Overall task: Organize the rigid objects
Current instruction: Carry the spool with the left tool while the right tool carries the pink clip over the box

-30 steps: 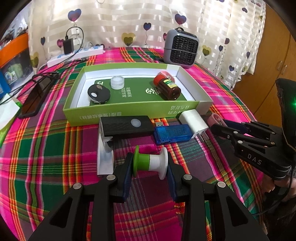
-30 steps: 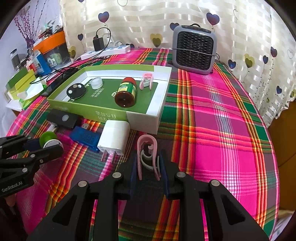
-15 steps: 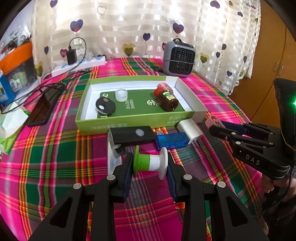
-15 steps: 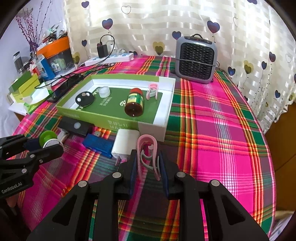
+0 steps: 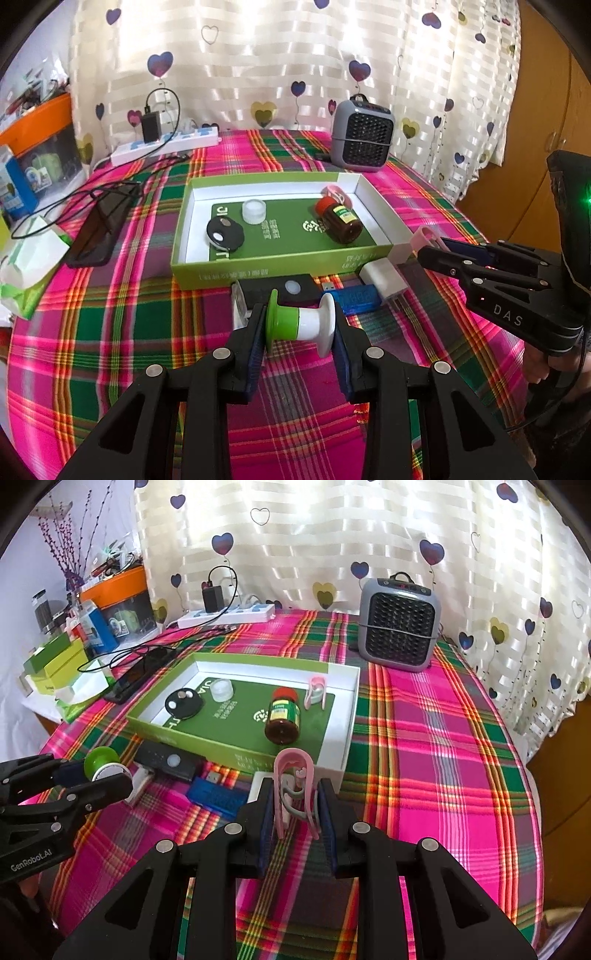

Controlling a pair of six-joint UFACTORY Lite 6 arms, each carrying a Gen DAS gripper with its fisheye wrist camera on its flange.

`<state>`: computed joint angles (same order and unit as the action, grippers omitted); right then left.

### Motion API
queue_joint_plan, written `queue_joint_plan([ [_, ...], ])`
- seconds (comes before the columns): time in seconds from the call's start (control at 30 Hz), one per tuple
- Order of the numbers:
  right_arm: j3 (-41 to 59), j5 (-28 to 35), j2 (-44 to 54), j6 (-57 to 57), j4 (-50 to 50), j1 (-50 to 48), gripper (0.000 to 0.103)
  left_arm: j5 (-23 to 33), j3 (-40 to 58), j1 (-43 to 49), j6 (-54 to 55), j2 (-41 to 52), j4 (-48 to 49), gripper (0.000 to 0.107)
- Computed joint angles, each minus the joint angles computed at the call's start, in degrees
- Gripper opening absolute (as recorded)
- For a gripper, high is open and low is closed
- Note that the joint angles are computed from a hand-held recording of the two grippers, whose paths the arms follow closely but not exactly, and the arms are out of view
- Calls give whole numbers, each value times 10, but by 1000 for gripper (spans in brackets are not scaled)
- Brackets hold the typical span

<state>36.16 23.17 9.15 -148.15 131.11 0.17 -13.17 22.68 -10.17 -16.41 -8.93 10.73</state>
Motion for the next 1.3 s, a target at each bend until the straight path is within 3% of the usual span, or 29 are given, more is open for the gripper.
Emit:
queue_joint_plan([
  [0.47,47,-12,12,66,-51,20,24,-2,50,57,-158,31,185,32],
  [0.93,183,-51,106,170,-121,65,24,-5,205,121,-312,169,375,32],
  [1.07,229,-65,142,208,-152,75,24,-6,241,126,-323,202,389,32],
  [1.3,297,-82,201,286,-218,87,24,-10,319,141,-435,276,505,32],
])
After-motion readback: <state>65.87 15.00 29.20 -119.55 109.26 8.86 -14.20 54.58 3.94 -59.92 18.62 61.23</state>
